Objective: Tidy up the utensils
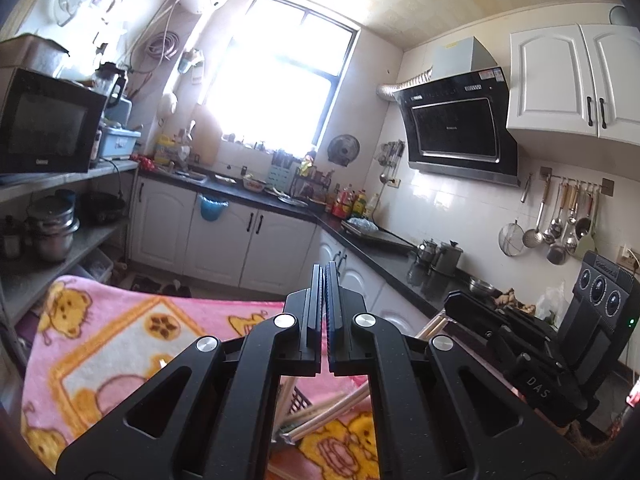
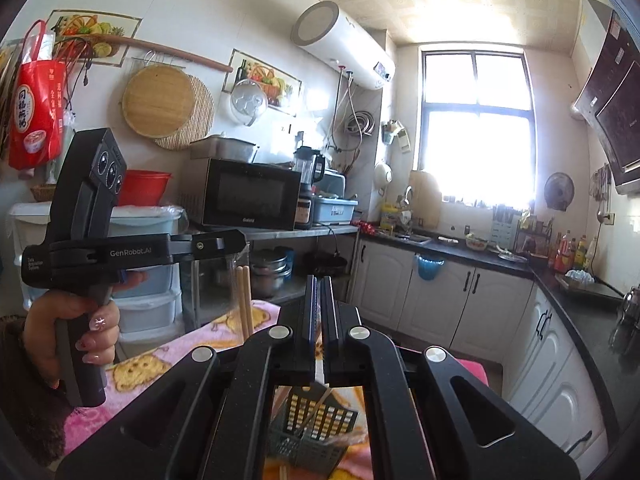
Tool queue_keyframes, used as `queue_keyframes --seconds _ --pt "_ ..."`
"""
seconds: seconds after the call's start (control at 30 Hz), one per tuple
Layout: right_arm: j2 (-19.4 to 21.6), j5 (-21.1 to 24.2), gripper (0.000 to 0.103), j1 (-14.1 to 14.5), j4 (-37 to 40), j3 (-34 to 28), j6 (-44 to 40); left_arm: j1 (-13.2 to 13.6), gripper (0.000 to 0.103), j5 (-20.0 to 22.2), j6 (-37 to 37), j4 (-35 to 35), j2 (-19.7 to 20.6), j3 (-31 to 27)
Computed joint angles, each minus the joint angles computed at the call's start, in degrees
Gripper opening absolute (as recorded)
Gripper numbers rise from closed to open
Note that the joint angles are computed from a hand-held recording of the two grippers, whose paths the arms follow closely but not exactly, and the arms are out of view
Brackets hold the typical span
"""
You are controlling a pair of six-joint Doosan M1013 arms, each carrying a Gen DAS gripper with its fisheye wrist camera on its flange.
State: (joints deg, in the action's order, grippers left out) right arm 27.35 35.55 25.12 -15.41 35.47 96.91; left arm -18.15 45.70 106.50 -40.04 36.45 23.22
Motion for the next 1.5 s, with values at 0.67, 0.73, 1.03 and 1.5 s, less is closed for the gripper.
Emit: queue_keyframes --seconds 0.67,0.73,1.03,1.5 --pt "8.0 9.5 0.002 -1.6 -2.6 -13.7 1.9 -0.1 0.000 4.6 -9.6 11.0 7.2 -11.5" --pt "8.2 9.7 0.002 -1.7 -2.8 -13.5 2.0 0.0 0.000 4.7 -9.4 10.5 7.0 -10.4" --pt "9.8 12.3 0.002 -2.2 -1.8 -14.7 2.0 -0.2 0.000 5.0 -9.2 10.6 6.3 -6.5" --pt "10.8 14.2 0.003 -2.4 -2.4 -14.1 4.4 -0.2 0.000 4.5 -9.5 9.9 5.2 -2.1"
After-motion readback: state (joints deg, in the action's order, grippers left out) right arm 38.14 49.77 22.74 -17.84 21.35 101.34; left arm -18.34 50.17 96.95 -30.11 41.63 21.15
